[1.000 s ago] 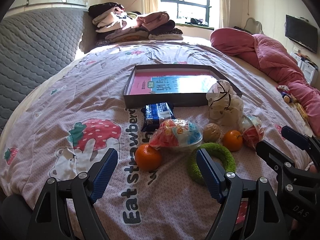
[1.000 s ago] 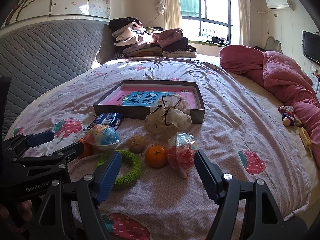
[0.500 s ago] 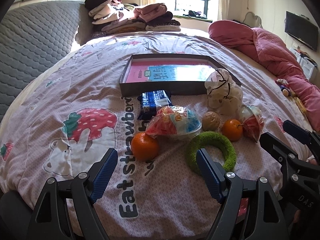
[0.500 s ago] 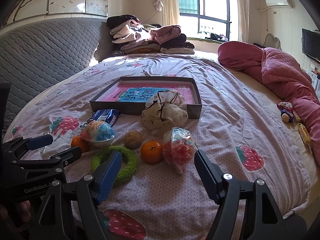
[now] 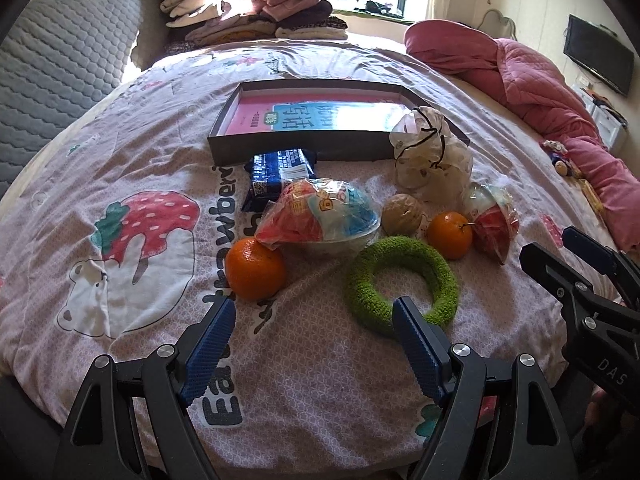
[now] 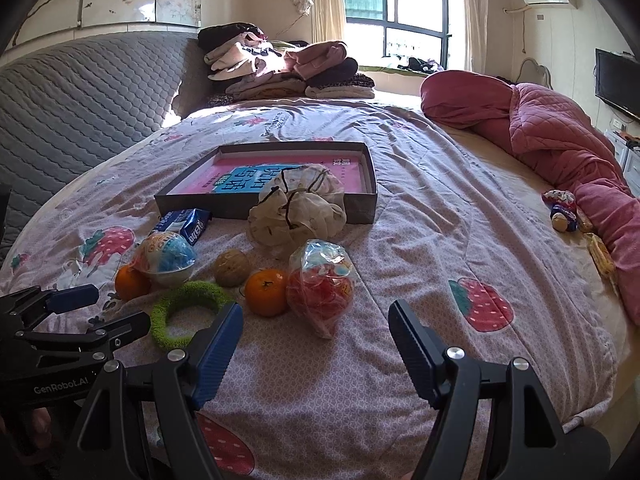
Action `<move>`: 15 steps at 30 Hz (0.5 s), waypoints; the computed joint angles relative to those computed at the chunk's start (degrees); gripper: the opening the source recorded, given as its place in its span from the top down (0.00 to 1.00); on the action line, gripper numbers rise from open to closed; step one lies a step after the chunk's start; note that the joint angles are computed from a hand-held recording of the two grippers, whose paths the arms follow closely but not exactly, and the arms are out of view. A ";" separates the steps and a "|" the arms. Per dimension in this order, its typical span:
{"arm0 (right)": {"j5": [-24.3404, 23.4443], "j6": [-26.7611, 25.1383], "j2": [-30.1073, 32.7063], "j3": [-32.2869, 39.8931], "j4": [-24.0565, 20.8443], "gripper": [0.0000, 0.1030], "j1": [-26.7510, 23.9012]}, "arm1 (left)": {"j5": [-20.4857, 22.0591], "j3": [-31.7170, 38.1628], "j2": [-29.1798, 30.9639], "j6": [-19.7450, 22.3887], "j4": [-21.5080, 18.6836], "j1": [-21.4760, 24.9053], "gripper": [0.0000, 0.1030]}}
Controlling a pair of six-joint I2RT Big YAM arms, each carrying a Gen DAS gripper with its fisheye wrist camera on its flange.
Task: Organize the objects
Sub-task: 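Grasp the green terry ring with the left tool while the right tool grasps the bagged red item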
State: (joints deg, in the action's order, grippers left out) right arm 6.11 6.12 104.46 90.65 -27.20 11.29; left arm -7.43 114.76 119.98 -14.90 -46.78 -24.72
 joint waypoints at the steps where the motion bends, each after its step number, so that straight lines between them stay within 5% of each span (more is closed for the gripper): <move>1: -0.26 -0.22 0.10 0.02 0.09 0.28 -0.11 | 0.00 0.22 0.17 0.04 -0.11 -0.08 0.21; 15: -2.58 0.37 2.35 1.74 -0.27 0.28 -1.77 | 0.78 4.97 3.50 -0.61 -2.14 -0.99 0.21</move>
State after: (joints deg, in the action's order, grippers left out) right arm 3.53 6.49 106.81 92.38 -27.47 9.53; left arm -6.64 119.73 123.48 -15.51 -48.92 -25.71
